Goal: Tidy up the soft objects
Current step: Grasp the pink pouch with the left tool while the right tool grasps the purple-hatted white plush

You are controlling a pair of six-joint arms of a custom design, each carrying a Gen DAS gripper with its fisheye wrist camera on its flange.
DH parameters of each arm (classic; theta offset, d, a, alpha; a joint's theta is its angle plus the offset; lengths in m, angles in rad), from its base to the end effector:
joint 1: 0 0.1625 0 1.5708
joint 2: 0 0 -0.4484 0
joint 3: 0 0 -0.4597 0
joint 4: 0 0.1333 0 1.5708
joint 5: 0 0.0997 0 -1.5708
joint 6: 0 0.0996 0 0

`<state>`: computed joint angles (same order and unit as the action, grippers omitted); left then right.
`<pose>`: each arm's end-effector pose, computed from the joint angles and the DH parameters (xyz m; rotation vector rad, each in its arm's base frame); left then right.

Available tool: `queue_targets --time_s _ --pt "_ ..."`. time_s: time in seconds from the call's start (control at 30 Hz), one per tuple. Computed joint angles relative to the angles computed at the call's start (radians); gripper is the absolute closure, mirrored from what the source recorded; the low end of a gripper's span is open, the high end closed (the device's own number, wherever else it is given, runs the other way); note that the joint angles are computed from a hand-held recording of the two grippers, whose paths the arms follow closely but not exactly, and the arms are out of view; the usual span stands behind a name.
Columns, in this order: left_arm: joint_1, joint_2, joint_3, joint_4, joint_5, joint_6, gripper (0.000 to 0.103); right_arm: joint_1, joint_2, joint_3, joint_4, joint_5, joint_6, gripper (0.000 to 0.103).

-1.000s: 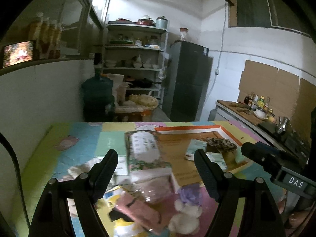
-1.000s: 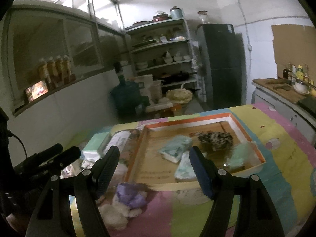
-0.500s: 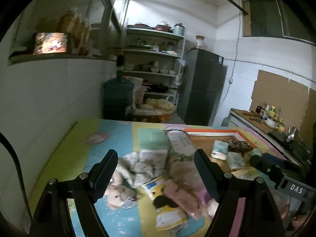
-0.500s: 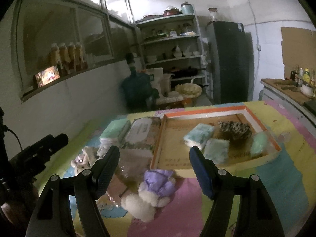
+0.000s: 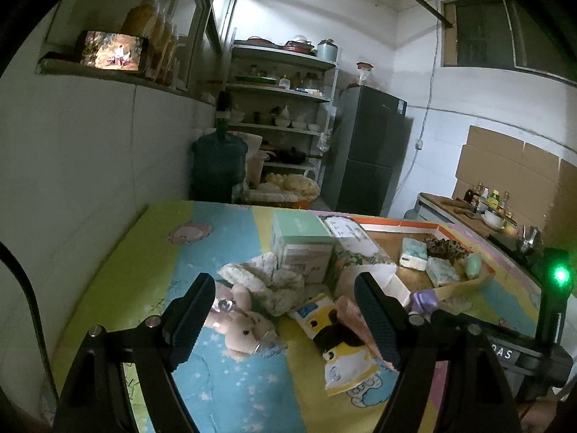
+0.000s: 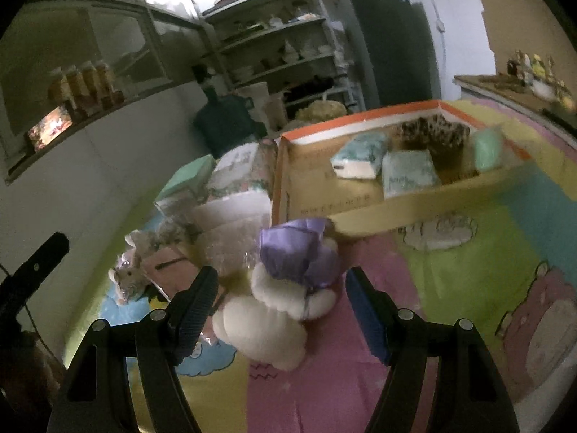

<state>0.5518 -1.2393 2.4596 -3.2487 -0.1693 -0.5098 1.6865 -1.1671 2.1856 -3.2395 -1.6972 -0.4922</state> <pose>-0.2198 -0.4071 0.1837 0.1200 1.9775 -1.4617 0.1842 -0.5388 0.1652 0.7715 -2.6569 0.8831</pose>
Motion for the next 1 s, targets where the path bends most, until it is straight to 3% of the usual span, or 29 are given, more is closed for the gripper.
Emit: queue_targets --time_s 0.43,0.7,0.8,1.0 --pt "0.012 -0.075 0.058 0.143 -0.002 -0.163 0.024 -0.01 0.05 -0.035 0.045 -0.016 0.117 0.028" --pt "0.035 -0.019 0.031 0.018 -0.068 -0.05 0.024 -0.014 0.052 -0.041 0.065 0.004 0.098 0.041" --pt "0.053 0.019 0.004 -0.042 -0.113 0.01 0.024 -0.014 0.043 -0.031 0.053 0.02 0.073 0.057" --pt "0.114 0.086 -0.067 -0.067 -0.239 0.072 0.024 -0.021 0.007 0.0 0.008 0.059 0.028 0.057"
